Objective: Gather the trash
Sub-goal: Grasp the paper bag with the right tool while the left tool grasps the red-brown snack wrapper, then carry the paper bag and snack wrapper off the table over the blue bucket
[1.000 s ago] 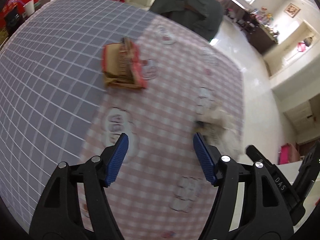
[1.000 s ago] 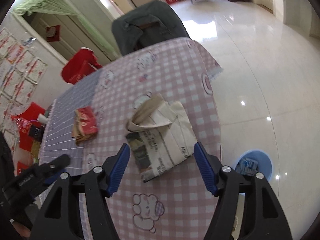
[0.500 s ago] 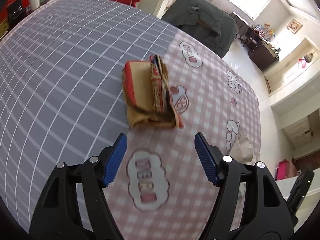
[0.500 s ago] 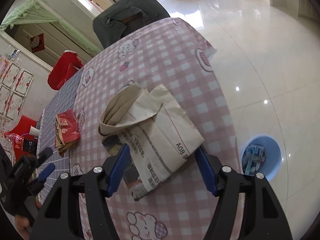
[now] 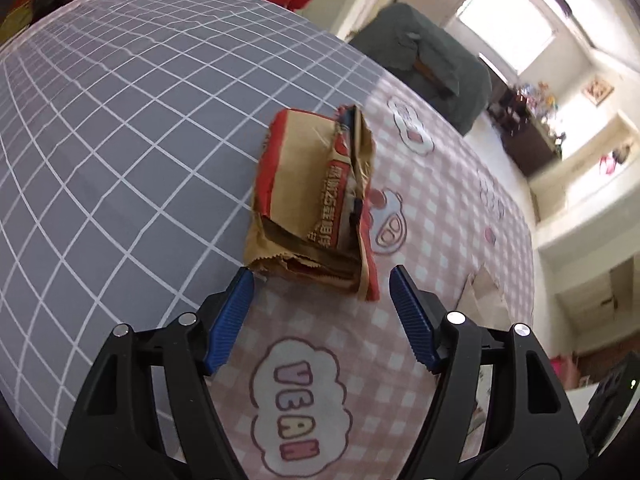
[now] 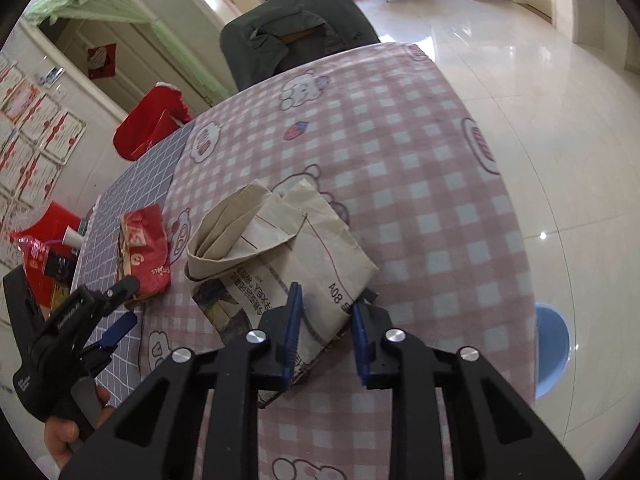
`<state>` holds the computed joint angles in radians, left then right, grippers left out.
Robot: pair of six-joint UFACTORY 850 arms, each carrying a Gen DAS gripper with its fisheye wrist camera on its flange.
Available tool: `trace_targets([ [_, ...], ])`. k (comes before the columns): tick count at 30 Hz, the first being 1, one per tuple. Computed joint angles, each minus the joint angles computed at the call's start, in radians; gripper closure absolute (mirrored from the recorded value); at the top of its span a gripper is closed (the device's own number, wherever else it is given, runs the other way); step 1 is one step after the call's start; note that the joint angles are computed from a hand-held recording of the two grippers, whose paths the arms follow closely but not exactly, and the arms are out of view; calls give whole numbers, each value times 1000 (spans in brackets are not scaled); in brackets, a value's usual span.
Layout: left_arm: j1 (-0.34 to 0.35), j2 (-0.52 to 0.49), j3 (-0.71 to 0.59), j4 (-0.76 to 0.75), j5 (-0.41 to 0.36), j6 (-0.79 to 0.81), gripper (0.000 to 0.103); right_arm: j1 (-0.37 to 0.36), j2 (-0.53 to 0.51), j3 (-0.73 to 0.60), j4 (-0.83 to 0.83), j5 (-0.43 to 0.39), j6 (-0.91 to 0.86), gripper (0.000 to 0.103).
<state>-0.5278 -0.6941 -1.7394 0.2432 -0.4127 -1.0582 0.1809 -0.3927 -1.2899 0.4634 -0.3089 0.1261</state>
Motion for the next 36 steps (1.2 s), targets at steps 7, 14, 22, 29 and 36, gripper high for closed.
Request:
trace_targets([
  [7,-1,5,31,103,46,-129,31,23,-20,-22,-2,4,-51,80],
  [14,1,0,31,107,59,-121,47,37,-32,-39,46,-5,-126,80],
  [22,11,-2,39,-77,113,54,76,51,-32,-37,154,-8,-237,87],
  [29,8,43,64,-87,121,111,88,59,-17,-27,164,6,-232,94],
  [36,-21,107,101,86,116,-21,90,53,25,9,296,17,-341,97],
])
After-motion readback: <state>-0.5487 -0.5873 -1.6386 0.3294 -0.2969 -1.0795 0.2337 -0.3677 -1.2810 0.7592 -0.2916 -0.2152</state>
